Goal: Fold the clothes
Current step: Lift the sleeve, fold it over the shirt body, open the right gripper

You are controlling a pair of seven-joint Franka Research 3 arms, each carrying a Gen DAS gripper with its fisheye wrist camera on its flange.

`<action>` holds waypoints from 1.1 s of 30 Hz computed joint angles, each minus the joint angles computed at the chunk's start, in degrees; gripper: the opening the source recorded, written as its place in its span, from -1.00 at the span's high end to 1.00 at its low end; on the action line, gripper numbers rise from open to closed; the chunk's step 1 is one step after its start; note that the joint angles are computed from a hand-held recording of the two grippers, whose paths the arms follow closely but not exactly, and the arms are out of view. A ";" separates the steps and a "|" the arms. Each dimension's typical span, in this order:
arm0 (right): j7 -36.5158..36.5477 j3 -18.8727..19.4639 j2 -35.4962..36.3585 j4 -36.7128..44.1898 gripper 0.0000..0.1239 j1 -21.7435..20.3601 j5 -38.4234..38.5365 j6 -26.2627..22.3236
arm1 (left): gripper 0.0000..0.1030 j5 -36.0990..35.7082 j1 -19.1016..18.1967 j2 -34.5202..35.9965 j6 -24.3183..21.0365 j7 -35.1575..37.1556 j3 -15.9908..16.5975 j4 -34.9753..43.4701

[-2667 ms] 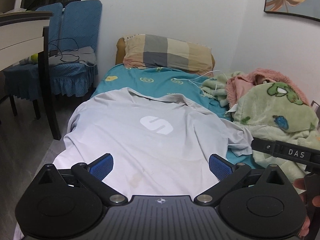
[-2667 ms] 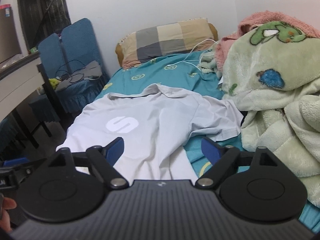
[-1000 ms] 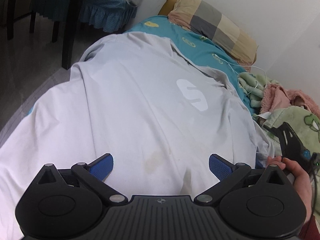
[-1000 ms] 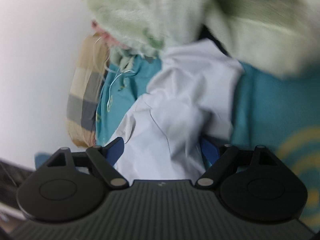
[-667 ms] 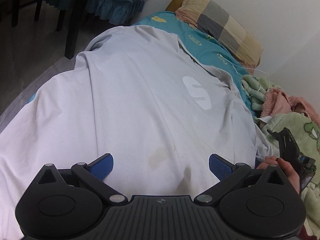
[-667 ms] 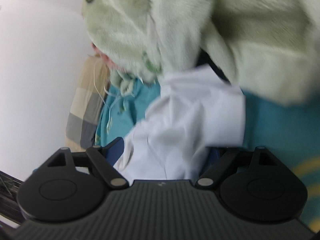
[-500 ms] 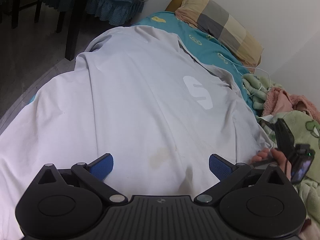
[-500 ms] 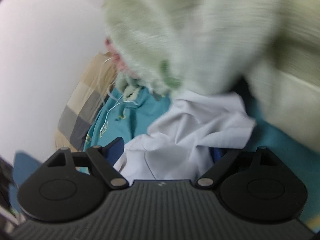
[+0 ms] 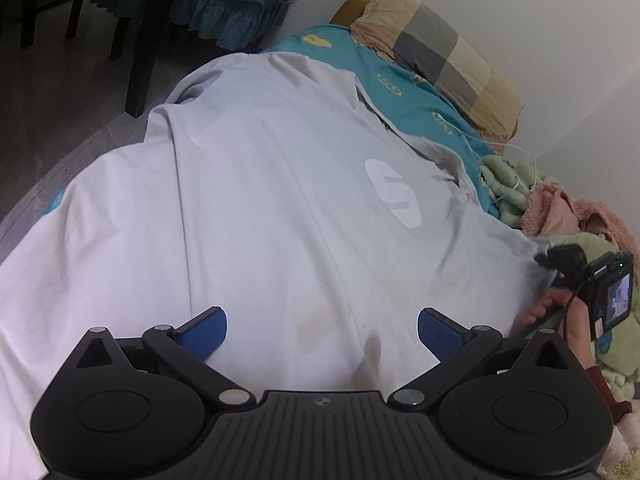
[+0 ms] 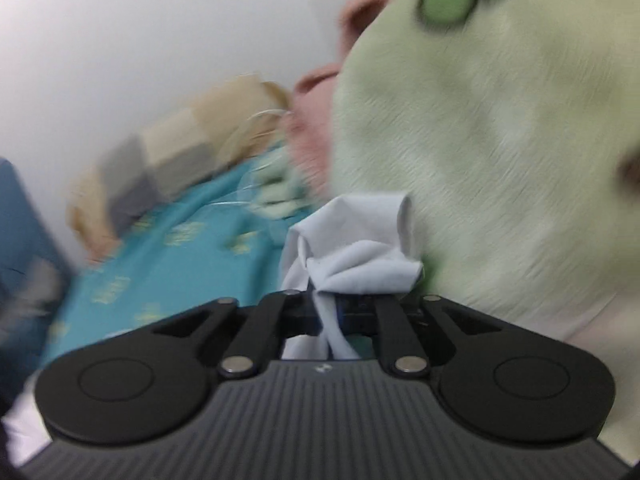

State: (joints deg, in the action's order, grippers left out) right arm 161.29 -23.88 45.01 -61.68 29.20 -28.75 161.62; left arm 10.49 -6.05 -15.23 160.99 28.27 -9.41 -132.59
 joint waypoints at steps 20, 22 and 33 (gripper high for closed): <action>-46.91 28.81 4.47 6.97 -0.11 -2.70 4.88 3.96 | -0.99 14.73 6.67 -7.34 -3.97 -4.39 -0.92 -1.97; -42.70 36.06 -1.82 -3.04 -0.30 -8.34 -1.02 8.53 | -0.99 13.05 5.65 -6.60 -2.83 -2.76 -0.05 -2.14; -66.08 40.73 -43.16 -46.38 -0.31 -17.11 41.24 9.35 | -0.99 13.93 3.85 -7.51 -3.94 0.98 -2.60 -1.33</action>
State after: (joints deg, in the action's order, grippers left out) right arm 95.21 16.85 1.85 -108.06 12.08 12.48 170.97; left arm 24.42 -2.20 -22.74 157.05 29.25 -12.01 -133.92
